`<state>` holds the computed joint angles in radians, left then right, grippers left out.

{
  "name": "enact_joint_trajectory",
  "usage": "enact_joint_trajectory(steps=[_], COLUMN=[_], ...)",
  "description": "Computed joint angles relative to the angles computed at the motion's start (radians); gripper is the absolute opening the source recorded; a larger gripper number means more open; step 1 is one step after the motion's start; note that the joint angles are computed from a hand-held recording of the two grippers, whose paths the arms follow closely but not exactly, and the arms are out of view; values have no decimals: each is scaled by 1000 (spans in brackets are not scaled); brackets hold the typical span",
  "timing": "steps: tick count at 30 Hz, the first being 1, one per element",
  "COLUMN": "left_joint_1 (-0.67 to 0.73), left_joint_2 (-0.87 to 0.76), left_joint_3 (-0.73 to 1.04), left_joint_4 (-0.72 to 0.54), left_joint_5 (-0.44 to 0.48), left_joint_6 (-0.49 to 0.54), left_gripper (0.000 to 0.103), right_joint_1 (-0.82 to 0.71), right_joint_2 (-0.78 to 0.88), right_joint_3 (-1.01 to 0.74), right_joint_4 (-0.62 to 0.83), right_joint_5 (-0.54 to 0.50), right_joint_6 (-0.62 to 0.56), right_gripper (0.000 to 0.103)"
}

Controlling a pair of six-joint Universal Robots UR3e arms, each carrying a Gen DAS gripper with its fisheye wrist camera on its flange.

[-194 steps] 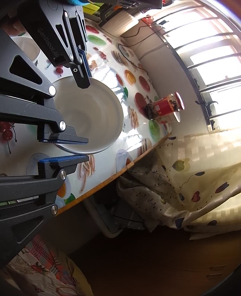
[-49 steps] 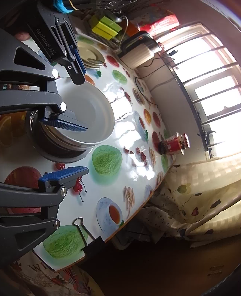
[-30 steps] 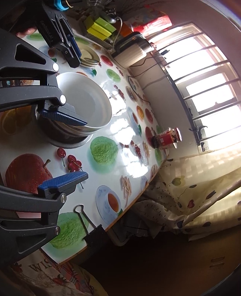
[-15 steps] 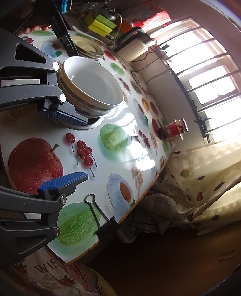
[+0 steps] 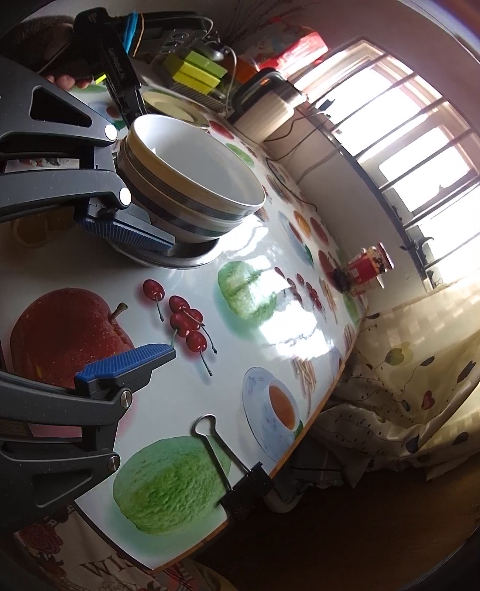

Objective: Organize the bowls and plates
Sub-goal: 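Close both tools on the rim of the stacked bowls and steel bowl, then lift the bowl stack with both tools and carry it toward the cream plates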

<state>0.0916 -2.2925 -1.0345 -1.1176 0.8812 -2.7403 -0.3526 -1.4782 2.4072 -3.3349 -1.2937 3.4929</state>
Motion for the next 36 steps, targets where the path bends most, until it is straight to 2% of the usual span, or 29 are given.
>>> enact_joint_trajectory(steps=[5, 8, 13, 16, 20, 22, 24, 30, 33, 36], left_joint_1=[5, 5, -1, 0, 4, 7, 10, 26, 30, 31], left_joint_2=[-22, -34, -36, -55, -55, -58, -65, -80, -80, -82], left_joint_3=[31, 51, 52, 80, 75, 78, 86, 99, 100, 104], left_joint_4=[-31, -51, -45, -82, -99, -108, -123, -180, -205, -211], left_joint_5=[-25, -36, -32, -51, -66, -74, -85, -144, -168, -171], left_joint_6=[-4, -2, -5, 1, 11, 14, 15, 37, 54, 56], left_gripper=[48, 48, 48, 48, 48, 48, 48, 36, 28, 28], right_joint_1=[-57, -70, -85, -90, -89, -89, -89, -114, -108, -113], right_joint_2=[31, 47, 67, 75, 85, 90, 96, 128, 129, 129], right_joint_3=[28, 29, 30, 27, 22, 17, 15, 22, 16, 20], right_joint_4=[-60, -79, -102, -106, -105, -101, -102, -131, -126, -130], right_joint_5=[109, 144, 187, 201, 220, 231, 236, 305, 304, 313], right_joint_6=[3, -2, -1, -5, -10, -14, -16, -16, -17, -16], right_gripper=[53, 47, 40, 34, 33, 27, 25, 15, 14, 13])
